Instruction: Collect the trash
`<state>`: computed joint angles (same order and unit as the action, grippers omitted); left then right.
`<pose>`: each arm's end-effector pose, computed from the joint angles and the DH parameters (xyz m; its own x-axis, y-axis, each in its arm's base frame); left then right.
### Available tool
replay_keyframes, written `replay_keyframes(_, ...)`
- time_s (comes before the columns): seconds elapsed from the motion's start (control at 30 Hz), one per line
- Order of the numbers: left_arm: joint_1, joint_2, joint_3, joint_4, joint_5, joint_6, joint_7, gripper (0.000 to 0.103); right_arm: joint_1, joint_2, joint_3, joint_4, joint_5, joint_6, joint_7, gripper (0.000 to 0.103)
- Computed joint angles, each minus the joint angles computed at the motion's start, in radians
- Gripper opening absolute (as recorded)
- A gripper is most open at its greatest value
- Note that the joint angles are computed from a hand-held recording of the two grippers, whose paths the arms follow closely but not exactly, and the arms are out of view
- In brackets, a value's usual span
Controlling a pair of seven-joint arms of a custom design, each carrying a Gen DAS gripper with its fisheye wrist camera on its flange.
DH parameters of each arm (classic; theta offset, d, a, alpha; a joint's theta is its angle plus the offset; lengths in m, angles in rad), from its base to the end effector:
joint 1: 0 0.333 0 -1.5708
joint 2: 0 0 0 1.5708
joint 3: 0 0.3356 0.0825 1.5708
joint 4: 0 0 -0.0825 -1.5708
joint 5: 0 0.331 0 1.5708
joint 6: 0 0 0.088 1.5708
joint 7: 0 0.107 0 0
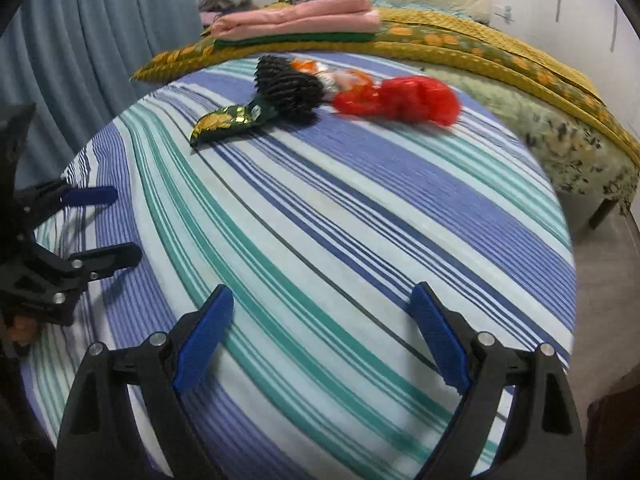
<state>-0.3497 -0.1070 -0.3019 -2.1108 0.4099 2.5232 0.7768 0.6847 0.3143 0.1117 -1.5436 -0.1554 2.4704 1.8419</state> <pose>0.4005 -0.3183 0.5589 -0.1463 -0.9889 0.0266 -0.8129 0.1049 -0.5728 0.4670 0.4609 0.5761 0.5754 -0.8168 -0.0428 -0.6794 -0.4482 -0.5810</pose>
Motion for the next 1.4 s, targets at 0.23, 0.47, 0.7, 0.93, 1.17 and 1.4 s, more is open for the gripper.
replay_keyframes(0.23,0.029,0.087,0.034,0.09,0.021,0.029,0.144,0.094,0.002,0.0,0.001,-0.007,0.003,0.014,-0.001,0.09)
replay_keyframes(0.47,0.066,0.238,0.051,0.258,-0.089,0.04,0.365,0.094,0.002,0.002,0.001,-0.003,0.007,0.011,-0.001,0.091)
replay_keyframes(0.7,0.081,0.296,0.048,0.331,-0.185,0.033,0.506,0.07,0.003,0.002,0.0,-0.003,0.006,0.011,0.0,0.091)
replay_keyframes(0.93,0.03,0.225,0.084,0.279,-0.025,-0.023,0.277,0.037,0.003,0.002,0.0,-0.004,0.006,0.011,0.0,0.091)
replay_keyframes(1.17,0.033,0.026,0.044,0.087,0.028,-0.085,-0.021,0.037,0.003,0.002,0.0,-0.002,0.005,0.01,0.0,0.091)
replay_keyframes(1.4,0.044,-0.023,0.011,0.007,0.086,-0.076,-0.127,0.06,0.004,0.003,0.0,-0.001,0.004,0.009,0.001,0.091)
